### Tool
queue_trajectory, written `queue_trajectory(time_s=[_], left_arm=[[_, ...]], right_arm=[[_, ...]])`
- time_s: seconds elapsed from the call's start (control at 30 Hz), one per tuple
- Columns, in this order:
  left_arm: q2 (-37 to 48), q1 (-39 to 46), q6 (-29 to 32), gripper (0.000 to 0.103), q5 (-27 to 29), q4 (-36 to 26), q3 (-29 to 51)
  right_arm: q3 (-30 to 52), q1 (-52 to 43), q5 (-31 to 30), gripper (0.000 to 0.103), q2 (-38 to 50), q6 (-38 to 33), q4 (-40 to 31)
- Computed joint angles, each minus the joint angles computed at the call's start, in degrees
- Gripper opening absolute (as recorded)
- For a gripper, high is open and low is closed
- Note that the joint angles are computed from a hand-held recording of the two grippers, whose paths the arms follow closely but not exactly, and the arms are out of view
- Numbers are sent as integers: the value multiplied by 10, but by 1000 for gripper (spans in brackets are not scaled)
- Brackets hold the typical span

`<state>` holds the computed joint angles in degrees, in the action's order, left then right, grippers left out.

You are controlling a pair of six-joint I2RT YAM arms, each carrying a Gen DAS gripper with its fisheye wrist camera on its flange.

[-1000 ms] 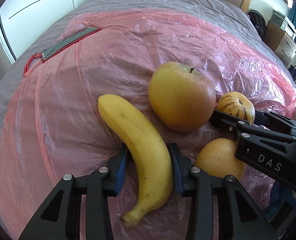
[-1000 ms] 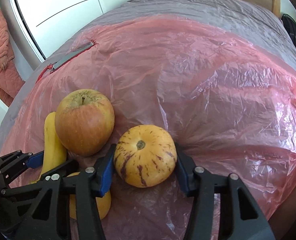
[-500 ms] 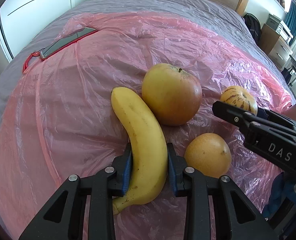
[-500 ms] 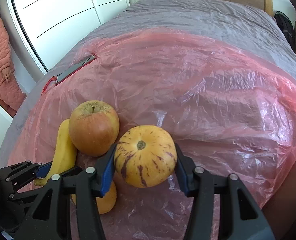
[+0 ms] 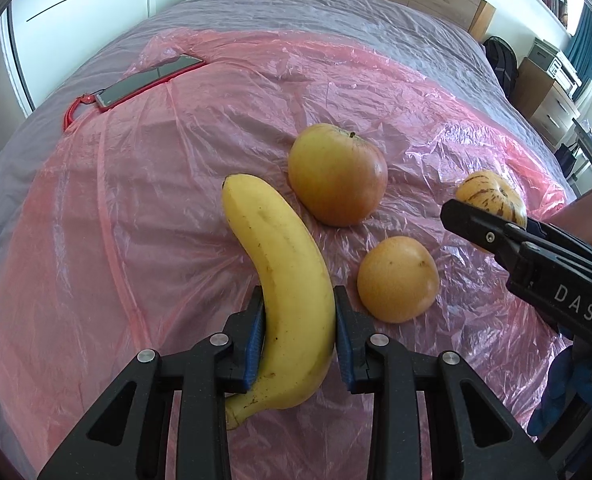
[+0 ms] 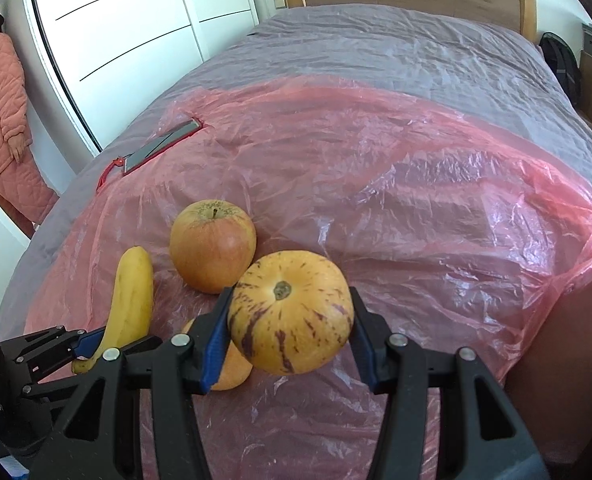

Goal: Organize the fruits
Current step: 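Lift and carry the banana and striped fruit with both grippers to the green tray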

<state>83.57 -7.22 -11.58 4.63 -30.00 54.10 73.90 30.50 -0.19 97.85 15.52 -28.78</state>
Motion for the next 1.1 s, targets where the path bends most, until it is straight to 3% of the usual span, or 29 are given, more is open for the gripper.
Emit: queue_trajectory(time_s=[0.57,1.1], left_arm=[[-158,-9,-8,27,11,-77,-63],[-333,-141,-70,27,-52,-204,-84]], right_arm=[[-127,65,35,77,-161,44,-45],[-237,204,112,77,-379,161,-172]])
